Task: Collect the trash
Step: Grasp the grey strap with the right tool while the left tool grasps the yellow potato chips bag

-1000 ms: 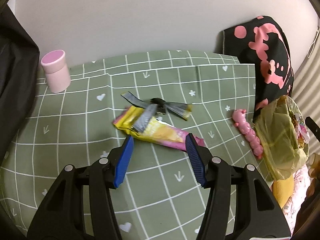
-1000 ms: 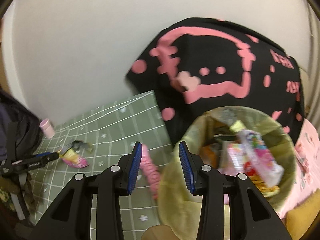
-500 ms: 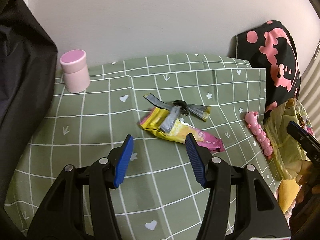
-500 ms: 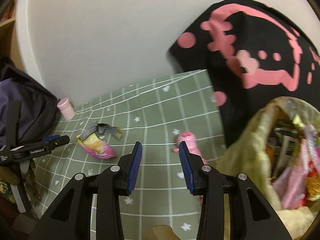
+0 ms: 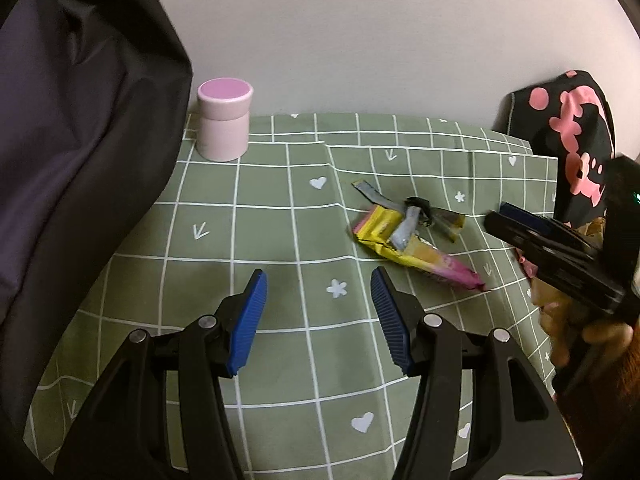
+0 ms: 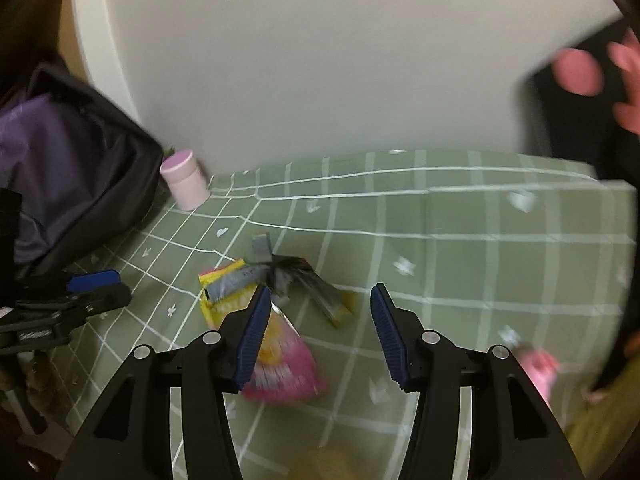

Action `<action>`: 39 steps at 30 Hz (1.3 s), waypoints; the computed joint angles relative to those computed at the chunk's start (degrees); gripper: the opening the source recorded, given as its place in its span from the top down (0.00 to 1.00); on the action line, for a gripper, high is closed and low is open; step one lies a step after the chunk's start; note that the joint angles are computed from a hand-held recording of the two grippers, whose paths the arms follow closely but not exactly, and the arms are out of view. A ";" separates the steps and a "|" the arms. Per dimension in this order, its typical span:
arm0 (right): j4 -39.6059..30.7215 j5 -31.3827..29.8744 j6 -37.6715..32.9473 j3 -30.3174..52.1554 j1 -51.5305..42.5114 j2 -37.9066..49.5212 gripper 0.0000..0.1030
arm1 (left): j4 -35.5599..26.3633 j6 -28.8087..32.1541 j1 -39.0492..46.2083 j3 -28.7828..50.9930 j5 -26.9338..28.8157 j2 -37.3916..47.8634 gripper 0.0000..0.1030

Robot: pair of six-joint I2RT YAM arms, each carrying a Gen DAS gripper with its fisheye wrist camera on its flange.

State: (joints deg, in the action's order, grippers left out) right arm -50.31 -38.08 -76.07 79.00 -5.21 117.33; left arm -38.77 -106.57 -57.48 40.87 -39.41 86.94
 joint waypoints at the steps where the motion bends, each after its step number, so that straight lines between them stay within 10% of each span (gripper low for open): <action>1: 0.61 0.64 0.19 0.00 1.46 0.68 0.53 | 0.71 0.36 0.43 -0.74 0.40 -0.48 0.50; 12: 2.61 6.10 2.42 2.66 10.68 8.70 0.53 | 3.91 5.08 6.94 -5.58 3.55 -4.76 0.50; 15: 1.01 5.82 2.57 4.23 10.28 9.69 0.66 | 5.66 8.09 9.15 -5.95 4.75 -4.80 0.50; 39: -6.16 -3.45 6.81 16.71 -12.00 8.36 0.77 | 20.36 21.33 13.79 5.99 10.31 8.30 0.50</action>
